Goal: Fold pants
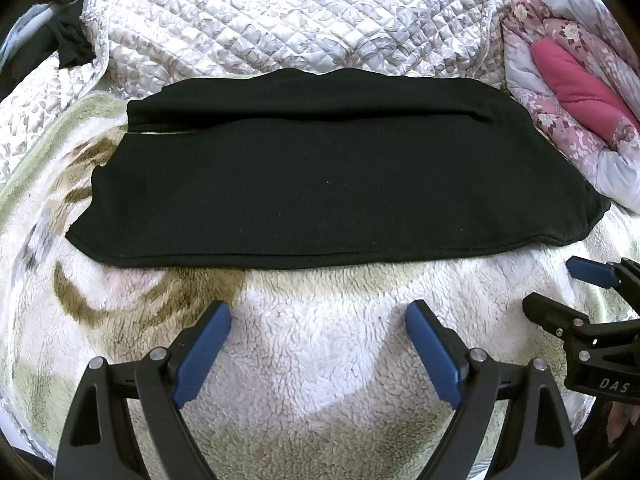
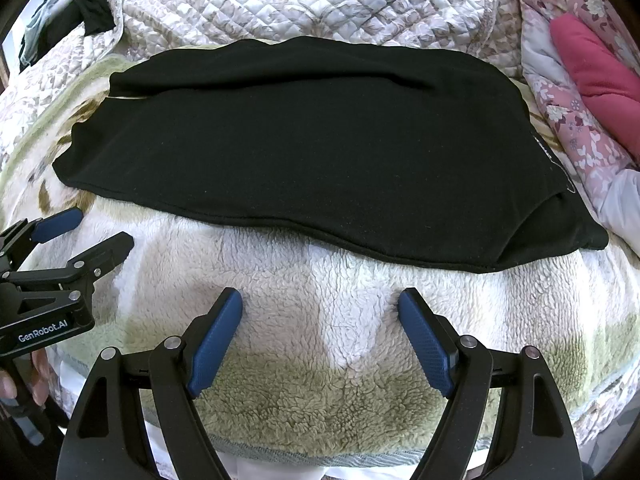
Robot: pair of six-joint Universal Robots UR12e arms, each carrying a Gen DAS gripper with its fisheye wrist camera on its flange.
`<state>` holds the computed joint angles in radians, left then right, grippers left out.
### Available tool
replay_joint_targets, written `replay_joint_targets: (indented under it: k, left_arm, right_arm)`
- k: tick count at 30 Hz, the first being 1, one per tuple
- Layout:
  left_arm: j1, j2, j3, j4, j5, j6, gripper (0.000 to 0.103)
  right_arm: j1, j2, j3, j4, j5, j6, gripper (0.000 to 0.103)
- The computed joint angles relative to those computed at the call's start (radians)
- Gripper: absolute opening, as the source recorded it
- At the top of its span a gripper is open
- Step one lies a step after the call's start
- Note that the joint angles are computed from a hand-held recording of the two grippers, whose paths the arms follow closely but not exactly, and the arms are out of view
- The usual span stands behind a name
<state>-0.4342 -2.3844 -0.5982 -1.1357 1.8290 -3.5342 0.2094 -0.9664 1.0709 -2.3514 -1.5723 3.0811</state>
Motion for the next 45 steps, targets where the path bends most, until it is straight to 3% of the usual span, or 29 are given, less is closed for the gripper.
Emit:
replay_joint_targets:
  k: [16,31,45]
  left_arm:
    - [-0.002,-0.007,0.015,-0.014,0.002,-0.002,0.092]
    - [-0.003,-0.008,0.028,-0.029,-0.012,-0.027,0.091]
    - [0.015,0.022,-0.018,0.03,-0.016,-0.074,0.089]
  right_arm:
    - [-0.007,-0.009,0.018,-0.023,0.033,-0.021,0.08]
    - [-0.026,-0.021,0.017,-0.017,0.085,0.036,0.08]
    - [-0.062,-0.03,0.027,-0.049,0.106,0.132,0.078]
